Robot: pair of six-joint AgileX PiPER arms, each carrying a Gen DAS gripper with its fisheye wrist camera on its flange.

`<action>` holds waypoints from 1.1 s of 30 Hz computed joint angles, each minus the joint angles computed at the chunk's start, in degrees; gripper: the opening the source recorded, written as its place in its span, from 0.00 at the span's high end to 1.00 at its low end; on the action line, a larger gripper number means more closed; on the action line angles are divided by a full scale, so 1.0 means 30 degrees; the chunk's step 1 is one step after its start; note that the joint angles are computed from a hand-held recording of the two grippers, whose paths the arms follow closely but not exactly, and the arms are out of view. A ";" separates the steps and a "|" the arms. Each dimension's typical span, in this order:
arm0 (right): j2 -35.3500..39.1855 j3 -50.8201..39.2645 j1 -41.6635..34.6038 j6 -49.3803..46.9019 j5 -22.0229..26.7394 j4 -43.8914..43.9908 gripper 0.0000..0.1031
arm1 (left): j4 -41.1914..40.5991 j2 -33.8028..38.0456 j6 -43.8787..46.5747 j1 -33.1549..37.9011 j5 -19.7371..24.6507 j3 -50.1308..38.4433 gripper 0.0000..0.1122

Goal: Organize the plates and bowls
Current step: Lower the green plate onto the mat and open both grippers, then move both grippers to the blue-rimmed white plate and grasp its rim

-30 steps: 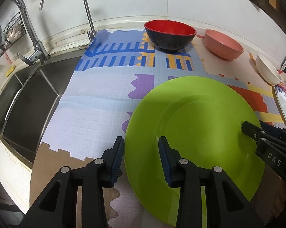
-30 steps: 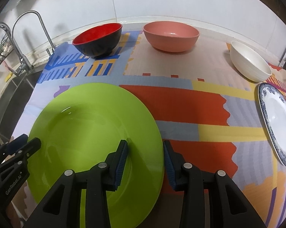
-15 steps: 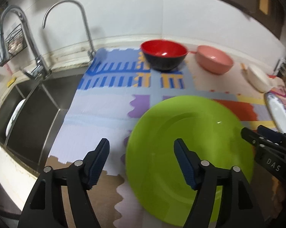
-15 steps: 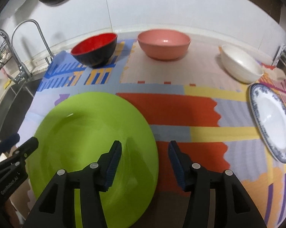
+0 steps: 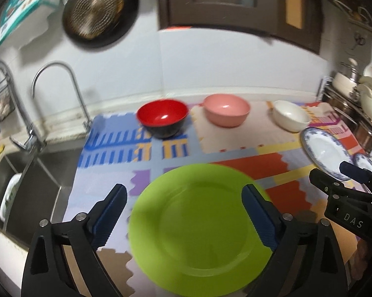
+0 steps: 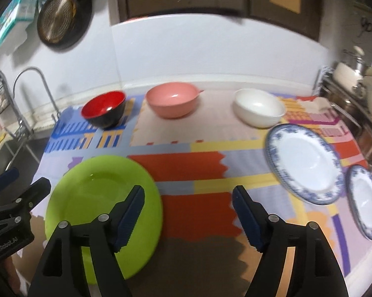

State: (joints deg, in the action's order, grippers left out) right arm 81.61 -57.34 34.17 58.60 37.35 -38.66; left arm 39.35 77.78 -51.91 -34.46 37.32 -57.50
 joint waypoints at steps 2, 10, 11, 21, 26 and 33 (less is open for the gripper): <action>-0.0698 0.0468 -0.0059 0.0578 0.0249 -0.0597 0.24 | 0.0307 0.0197 -0.0208 -0.0696 0.0195 -0.0503 0.13; -0.3235 0.1802 -0.1923 -0.0283 0.0528 -0.0682 0.21 | 0.2089 0.1609 -0.2337 -0.3339 0.1198 -0.2577 0.10; -0.3572 0.1942 -0.2447 -0.0884 0.0388 -0.0442 0.20 | 0.2321 0.1916 -0.2580 -0.3643 0.1384 -0.2941 0.10; -0.4836 0.2417 -0.7760 -0.6898 -0.1885 0.2979 0.19 | 0.3569 0.5359 -0.3877 -0.5720 0.2638 -0.7210 0.09; -0.4539 0.2061 -1.0591 -1.0500 -0.3192 0.5209 0.19 | 0.3323 0.7503 -0.3493 -0.6140 0.3191 -1.0052 0.09; -0.3217 0.1295 -1.4031 -1.6315 -0.4586 0.9928 0.19 | 0.2498 1.0313 -0.2305 -0.6391 0.3812 -1.3768 0.09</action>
